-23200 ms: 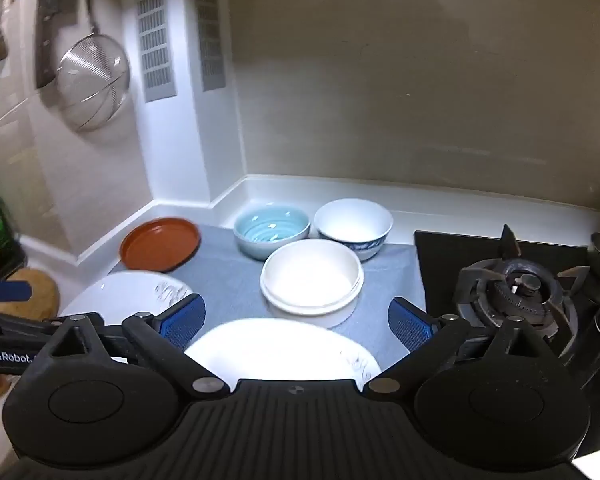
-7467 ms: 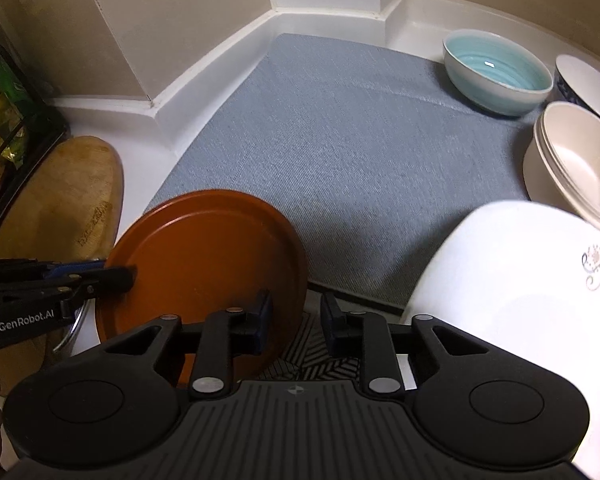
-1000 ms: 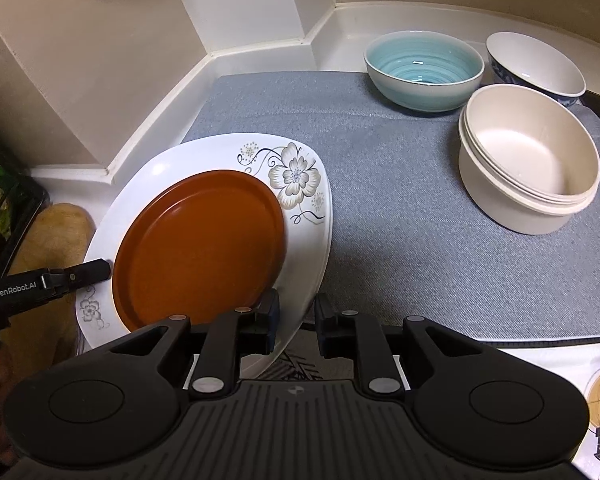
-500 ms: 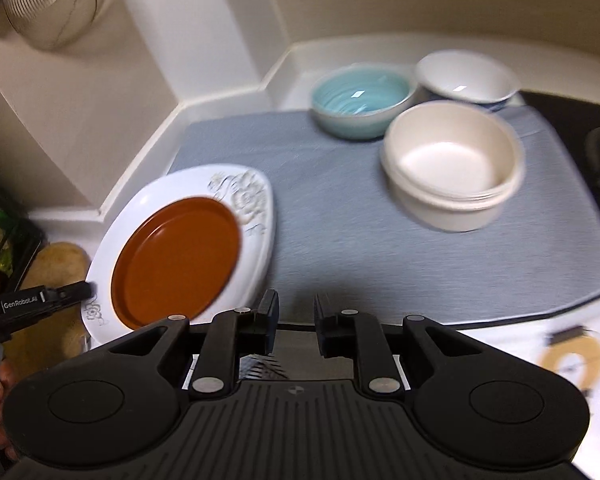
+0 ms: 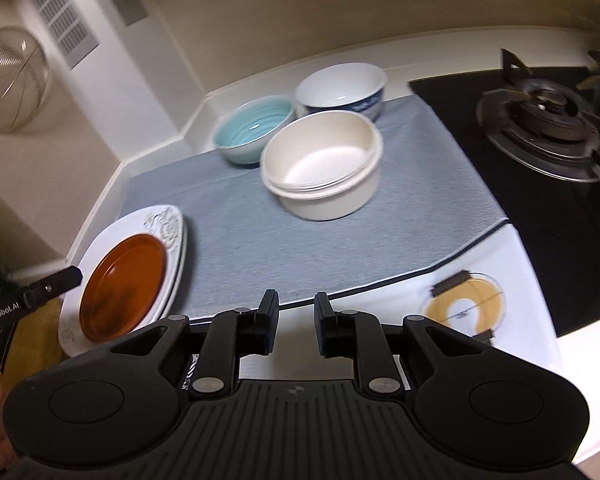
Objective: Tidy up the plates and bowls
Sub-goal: 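Lower the plate stack at the mat edge and open both grippers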
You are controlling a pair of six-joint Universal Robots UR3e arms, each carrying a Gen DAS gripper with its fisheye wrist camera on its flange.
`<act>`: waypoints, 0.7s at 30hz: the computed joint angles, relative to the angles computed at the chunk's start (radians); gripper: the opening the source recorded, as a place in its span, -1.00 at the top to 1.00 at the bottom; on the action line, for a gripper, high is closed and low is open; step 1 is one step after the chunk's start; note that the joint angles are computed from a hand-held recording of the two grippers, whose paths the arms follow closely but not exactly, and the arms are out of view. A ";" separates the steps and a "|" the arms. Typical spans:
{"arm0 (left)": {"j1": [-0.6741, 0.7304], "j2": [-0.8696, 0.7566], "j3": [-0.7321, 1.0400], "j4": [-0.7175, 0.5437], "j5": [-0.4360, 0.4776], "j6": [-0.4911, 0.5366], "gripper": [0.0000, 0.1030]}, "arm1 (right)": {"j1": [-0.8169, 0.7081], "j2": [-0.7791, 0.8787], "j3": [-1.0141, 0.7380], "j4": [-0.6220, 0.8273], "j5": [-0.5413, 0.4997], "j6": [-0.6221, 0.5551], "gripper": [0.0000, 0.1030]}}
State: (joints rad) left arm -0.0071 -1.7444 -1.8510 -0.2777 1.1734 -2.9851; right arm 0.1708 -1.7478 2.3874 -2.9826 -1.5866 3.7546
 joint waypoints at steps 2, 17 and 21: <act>-0.017 -0.003 0.004 -0.004 0.001 0.009 0.33 | -0.037 -0.050 0.032 0.017 0.012 -0.012 0.60; -0.058 -0.064 0.010 0.009 -0.029 -0.013 0.33 | -0.155 -0.276 0.077 0.266 0.045 -0.094 0.60; -0.062 -0.068 0.012 0.003 -0.046 -0.024 0.33 | -0.140 -0.252 0.032 0.292 0.047 -0.138 0.60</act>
